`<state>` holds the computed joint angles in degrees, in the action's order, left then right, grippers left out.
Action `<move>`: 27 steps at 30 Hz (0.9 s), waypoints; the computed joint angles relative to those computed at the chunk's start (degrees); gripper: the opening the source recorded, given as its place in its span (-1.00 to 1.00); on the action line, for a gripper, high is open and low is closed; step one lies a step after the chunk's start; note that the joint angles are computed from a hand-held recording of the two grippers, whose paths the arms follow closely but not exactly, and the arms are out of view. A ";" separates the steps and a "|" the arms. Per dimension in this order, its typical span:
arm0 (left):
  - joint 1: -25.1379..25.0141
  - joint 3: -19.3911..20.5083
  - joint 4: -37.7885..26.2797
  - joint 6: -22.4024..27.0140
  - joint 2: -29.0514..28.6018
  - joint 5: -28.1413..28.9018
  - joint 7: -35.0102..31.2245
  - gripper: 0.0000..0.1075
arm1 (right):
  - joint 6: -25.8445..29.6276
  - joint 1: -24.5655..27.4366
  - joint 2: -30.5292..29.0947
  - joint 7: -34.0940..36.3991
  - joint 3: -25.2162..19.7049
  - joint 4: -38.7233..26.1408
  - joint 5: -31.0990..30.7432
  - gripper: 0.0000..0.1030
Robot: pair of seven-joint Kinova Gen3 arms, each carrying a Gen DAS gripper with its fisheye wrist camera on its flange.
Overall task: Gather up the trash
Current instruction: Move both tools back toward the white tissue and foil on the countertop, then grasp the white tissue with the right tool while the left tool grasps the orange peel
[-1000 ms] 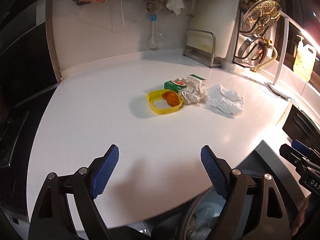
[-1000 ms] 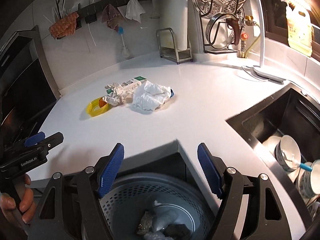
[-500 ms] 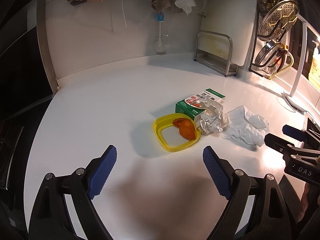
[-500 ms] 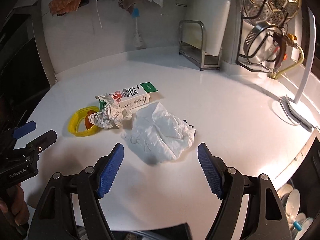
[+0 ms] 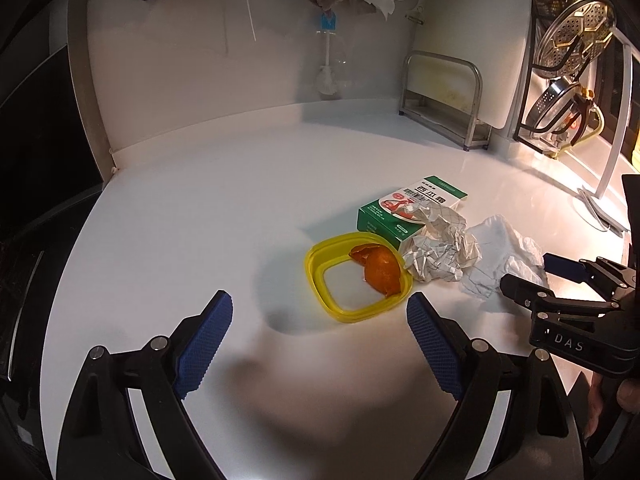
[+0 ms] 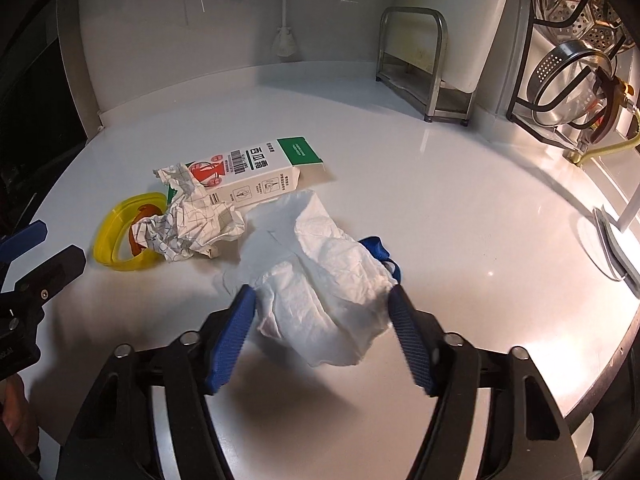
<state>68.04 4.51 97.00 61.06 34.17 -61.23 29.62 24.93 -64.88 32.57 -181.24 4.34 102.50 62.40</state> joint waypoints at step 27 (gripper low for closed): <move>-1.74 -2.87 -8.83 1.58 4.98 4.66 -12.39 0.55 | -4.40 8.49 -2.85 -22.29 -8.02 6.27 21.26 -0.58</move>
